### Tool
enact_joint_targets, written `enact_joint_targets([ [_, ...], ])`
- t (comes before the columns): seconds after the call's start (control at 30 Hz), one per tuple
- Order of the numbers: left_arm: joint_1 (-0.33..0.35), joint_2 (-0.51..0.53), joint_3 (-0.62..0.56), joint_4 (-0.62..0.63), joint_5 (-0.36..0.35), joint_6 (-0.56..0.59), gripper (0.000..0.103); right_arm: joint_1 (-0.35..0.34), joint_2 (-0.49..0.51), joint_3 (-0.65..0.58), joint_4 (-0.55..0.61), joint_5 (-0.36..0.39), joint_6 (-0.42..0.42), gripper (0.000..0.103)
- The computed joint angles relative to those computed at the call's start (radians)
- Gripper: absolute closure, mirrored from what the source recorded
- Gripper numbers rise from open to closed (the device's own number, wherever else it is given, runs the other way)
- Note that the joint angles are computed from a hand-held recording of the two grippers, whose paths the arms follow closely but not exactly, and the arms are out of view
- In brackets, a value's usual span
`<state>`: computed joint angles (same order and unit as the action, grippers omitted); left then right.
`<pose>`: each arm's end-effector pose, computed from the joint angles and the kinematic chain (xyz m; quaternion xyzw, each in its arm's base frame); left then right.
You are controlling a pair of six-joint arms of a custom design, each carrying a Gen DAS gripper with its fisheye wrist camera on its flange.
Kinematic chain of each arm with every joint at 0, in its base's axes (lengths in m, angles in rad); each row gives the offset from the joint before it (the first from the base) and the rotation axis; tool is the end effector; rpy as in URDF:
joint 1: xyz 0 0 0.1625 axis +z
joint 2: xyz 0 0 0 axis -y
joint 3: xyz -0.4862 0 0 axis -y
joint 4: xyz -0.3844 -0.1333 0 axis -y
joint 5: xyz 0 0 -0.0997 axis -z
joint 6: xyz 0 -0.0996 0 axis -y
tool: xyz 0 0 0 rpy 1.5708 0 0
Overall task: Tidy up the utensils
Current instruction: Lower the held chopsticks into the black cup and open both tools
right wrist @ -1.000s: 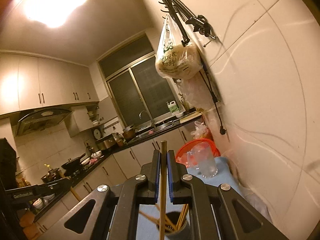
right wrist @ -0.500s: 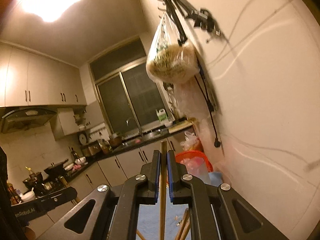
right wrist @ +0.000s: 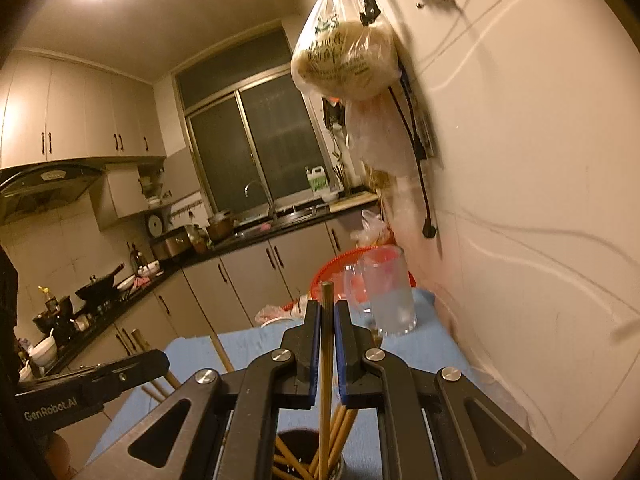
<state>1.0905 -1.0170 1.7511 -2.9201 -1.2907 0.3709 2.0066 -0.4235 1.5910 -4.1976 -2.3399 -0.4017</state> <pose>-0.1705 -0.6754 0.2979 0.3511 0.8770 -0.3066 0.1164 0.3435 -0.5861 0.0999 0.0525 -0.7329 0.6226 0.2691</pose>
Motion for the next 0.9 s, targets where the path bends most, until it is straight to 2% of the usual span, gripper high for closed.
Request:
enact_joint_targets([
  [0.17, -0.003, 0.013, 0.016, -0.024, 0.033, 0.025, 0.095, -0.004, -0.004, 0.02, 0.028, 0.008, 0.03, 0.095],
  [0.27, -0.004, 0.021, 0.031, -0.08, 0.059, 0.045, 0.094, -0.006, -0.004, 0.027, 0.032, 0.008, 0.045, 0.094],
  [0.77, -0.009, 0.019, 0.045, -0.09, 0.089, 0.053, 0.094, -0.015, -0.023, 0.06, 0.077, -0.002, 0.118, 0.094],
  [0.83, -0.01, 0.02, 0.041, -0.084, 0.091, 0.048, 0.093, -0.011, -0.025, 0.064, 0.077, -0.005, 0.123, 0.094],
  [0.9, -0.011, 0.017, 0.041, -0.082, 0.09, 0.045, 0.088, -0.01, -0.028, 0.069, 0.077, 0.0, 0.127, 0.094],
])
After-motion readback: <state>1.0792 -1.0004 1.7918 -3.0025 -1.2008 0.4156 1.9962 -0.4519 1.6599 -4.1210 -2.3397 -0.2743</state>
